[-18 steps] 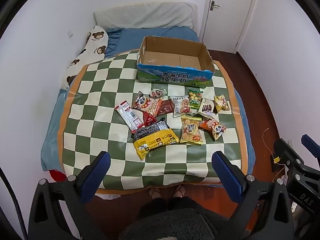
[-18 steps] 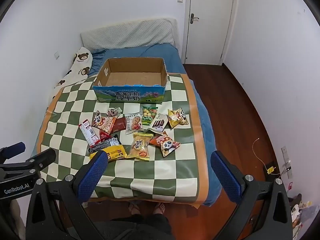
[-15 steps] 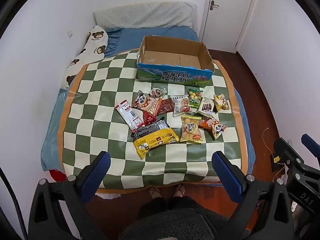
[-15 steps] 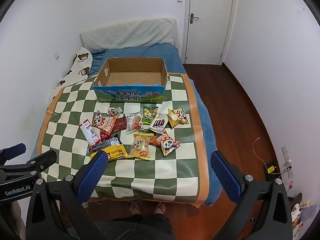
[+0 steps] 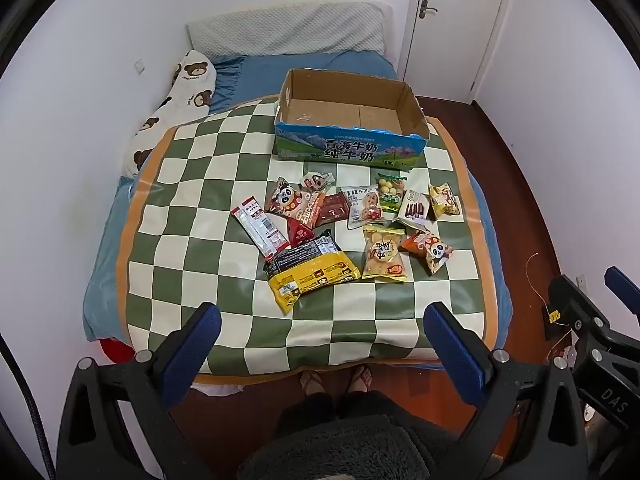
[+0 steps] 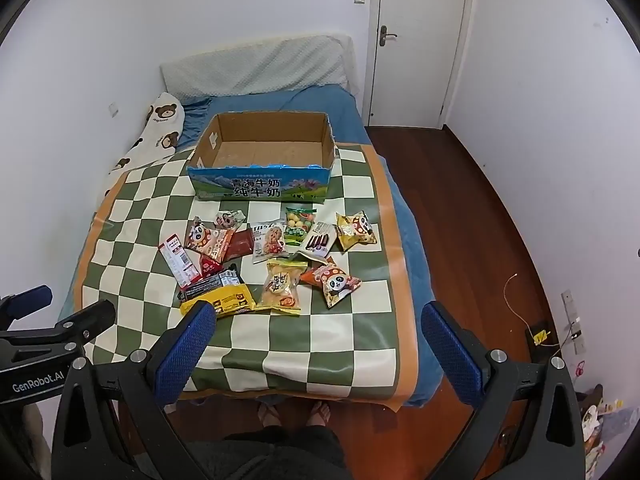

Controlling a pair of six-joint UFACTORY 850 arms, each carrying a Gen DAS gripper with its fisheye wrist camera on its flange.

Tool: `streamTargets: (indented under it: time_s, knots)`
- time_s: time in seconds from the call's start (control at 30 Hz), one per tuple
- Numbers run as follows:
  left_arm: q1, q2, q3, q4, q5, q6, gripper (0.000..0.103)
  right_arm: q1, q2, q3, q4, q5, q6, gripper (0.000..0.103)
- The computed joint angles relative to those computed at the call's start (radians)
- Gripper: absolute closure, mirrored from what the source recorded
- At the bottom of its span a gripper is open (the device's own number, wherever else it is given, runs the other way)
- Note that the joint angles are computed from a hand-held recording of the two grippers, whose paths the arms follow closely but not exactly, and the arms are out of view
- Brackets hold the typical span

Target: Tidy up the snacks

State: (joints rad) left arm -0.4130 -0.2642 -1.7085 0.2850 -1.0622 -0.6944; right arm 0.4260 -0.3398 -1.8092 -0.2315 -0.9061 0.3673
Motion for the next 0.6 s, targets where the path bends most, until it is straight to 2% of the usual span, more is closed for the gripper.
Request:
streamTargets:
  time_s: [0.23,0.3,0.6]
  knots:
    - [0.000,0.027,0.042,0.016,0.019,-0.014,0.000,-0.003,-0.004,-0.007,0.002,-0.002,0.000,0.000]
    - [0.002,0.000,-0.005,0.008,-0.003,0.004,0.000,0.001,0.000,-0.002,-0.009,0.001,0.008,0.000]
    - [0.000,-0.006,-0.017,0.017,-0.009,0.004,0.000,0.006,0.002,-0.008,-0.020,0.004,0.025,0.000]
